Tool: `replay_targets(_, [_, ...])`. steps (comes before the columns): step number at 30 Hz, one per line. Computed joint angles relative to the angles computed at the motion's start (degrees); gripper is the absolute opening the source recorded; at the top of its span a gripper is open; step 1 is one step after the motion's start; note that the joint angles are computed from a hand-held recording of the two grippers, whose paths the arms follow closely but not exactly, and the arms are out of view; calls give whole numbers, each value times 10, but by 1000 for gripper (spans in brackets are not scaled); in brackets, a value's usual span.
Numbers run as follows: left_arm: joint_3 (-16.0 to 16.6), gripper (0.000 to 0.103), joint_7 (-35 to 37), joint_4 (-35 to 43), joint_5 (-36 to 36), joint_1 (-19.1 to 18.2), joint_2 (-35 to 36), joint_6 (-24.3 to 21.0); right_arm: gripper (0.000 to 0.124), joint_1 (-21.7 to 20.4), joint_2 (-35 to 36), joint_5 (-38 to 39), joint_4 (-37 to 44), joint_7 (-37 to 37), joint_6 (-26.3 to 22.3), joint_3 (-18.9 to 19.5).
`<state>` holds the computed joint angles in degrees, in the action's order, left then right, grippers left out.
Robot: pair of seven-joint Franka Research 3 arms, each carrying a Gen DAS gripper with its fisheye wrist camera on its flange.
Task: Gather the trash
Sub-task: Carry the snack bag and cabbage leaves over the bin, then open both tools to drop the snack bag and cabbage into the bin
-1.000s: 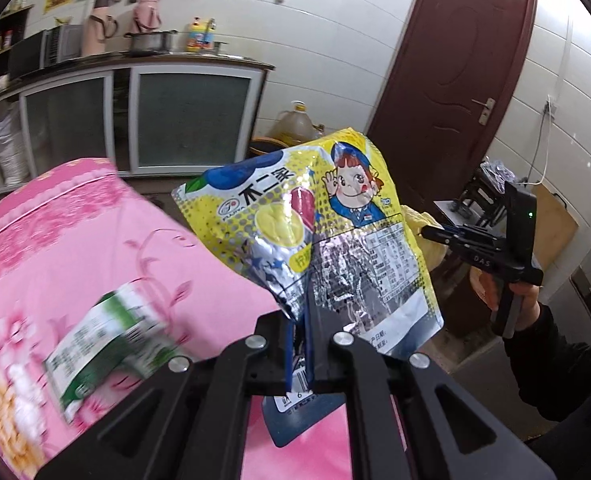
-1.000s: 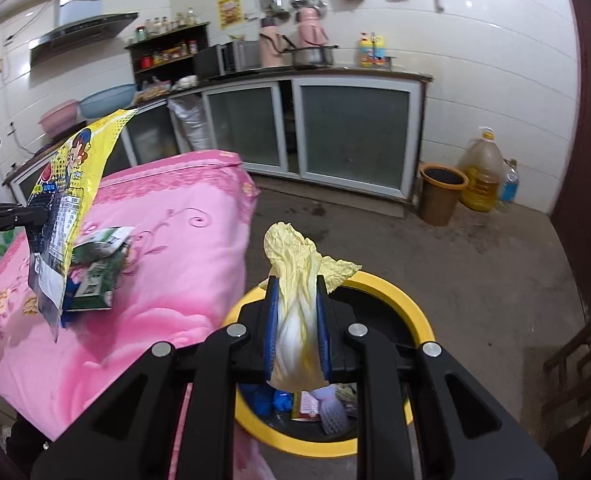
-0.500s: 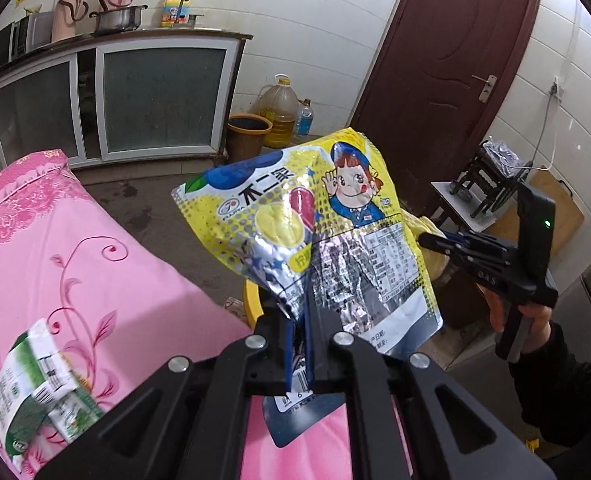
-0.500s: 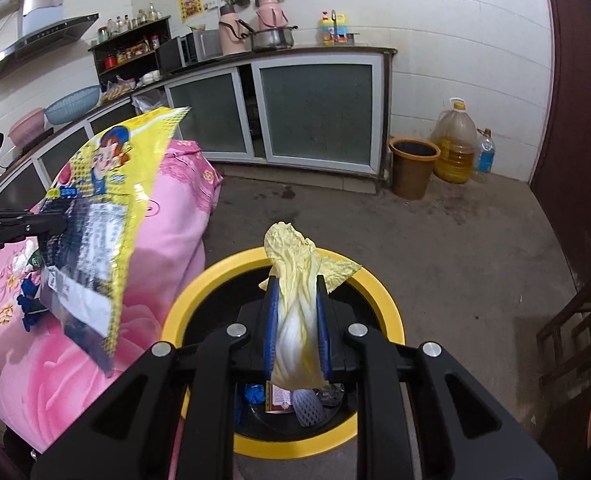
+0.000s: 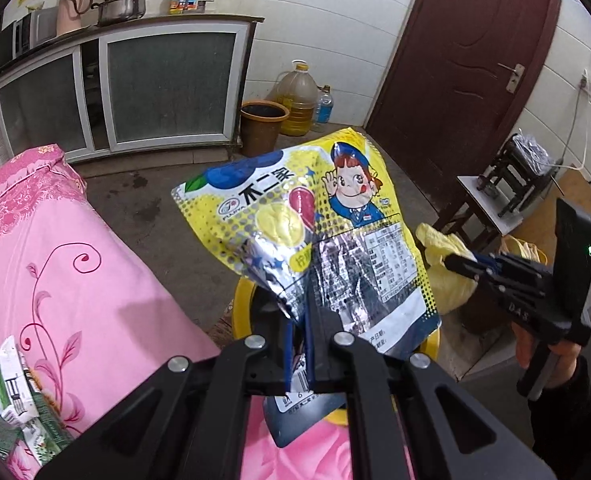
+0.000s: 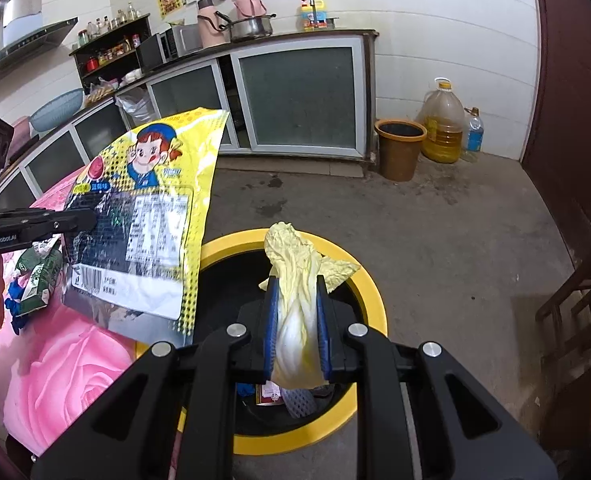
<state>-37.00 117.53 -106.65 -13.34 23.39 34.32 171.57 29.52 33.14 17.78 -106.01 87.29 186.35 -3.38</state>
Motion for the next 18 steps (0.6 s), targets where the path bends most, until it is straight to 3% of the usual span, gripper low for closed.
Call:
replay_targets(3, [58, 4, -42, 14, 24, -58, -5, -1, 17, 4, 2, 2, -1, 4, -3, -5])
replay_targets(12, [112, 8, -111, 38, 61, -117, 4, -10, 19, -33, 6, -4, 10, -6, -22, 32])
replay_targets(13, [111, 13, -116, 38, 62, -117, 4, -9, 23, -23, 5, -4, 10, -1, -25, 21])
replay_targets(15, [128, 30, -141, 40, 70, -133, 2, -3, 42, -17, 4, -6, 11, 5, -29, 12])
replay_targets(16, [134, 50, -152, 39, 75, -138, 2, 3, 63, -19, 2, -3, 6, 9, -19, 13])
replay_targets(17, [144, 60, -165, 34, 81, -145, -2, 18, 64, -31, 0, 0, 1, 10, -8, 26])
replay_targets(18, [151, 61, -178, 25, 89, -150, -7, 34, 61, -31, -2, 2, 0, 11, -10, 26])
